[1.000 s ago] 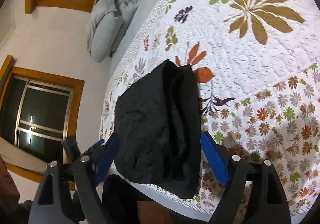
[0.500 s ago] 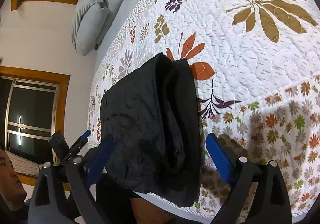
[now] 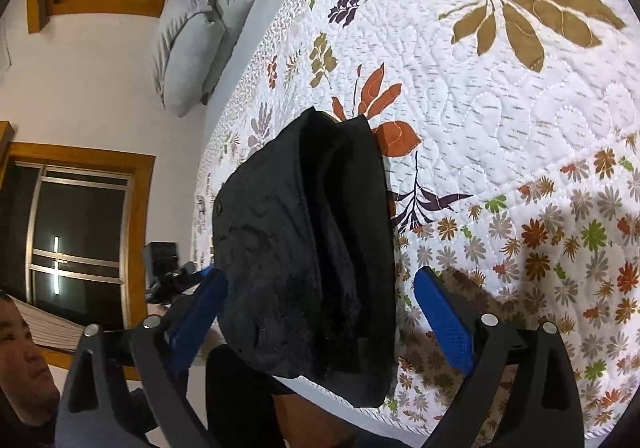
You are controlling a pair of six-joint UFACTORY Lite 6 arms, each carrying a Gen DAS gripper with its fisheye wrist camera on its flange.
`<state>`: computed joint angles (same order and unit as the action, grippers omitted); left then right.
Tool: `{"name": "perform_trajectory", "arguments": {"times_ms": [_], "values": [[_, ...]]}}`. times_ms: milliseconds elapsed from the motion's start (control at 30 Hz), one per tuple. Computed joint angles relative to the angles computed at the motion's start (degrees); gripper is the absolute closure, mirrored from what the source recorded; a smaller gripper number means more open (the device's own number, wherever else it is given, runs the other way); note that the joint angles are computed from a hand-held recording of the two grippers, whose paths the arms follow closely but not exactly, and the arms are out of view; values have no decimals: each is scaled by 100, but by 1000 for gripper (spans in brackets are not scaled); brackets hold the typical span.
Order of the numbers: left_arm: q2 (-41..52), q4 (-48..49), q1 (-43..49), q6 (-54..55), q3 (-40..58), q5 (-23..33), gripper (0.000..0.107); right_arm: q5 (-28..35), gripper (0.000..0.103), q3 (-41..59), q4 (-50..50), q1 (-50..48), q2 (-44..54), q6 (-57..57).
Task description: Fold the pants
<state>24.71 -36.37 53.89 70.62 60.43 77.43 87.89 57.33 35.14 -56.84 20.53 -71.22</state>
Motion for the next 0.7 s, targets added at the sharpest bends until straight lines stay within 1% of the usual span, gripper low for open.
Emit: {"name": "perform_trajectory", "arguments": {"times_ms": [133,233,367,467,500,700], "values": [[539,-165,-55,-58,40,118,18,27,7,-7,-42,-51,226,-107],[902,-417,-29,-118,126,369,18,-33,7,-91,-88,-107,312,-174],[811,-463,-295,-3,7,158,18,-73,7,-51,-211,-221,509,-285],[822,-459,-532,100,-60,253,18,47,5,57,-232,-255,637,-289],[788,-462,-618,145,-114,262,18,75,3,91,-252,-238,668,-297],[696,-674,-1145,310,-469,19,18,-11,3,172,-317,51,869,-426]]}}
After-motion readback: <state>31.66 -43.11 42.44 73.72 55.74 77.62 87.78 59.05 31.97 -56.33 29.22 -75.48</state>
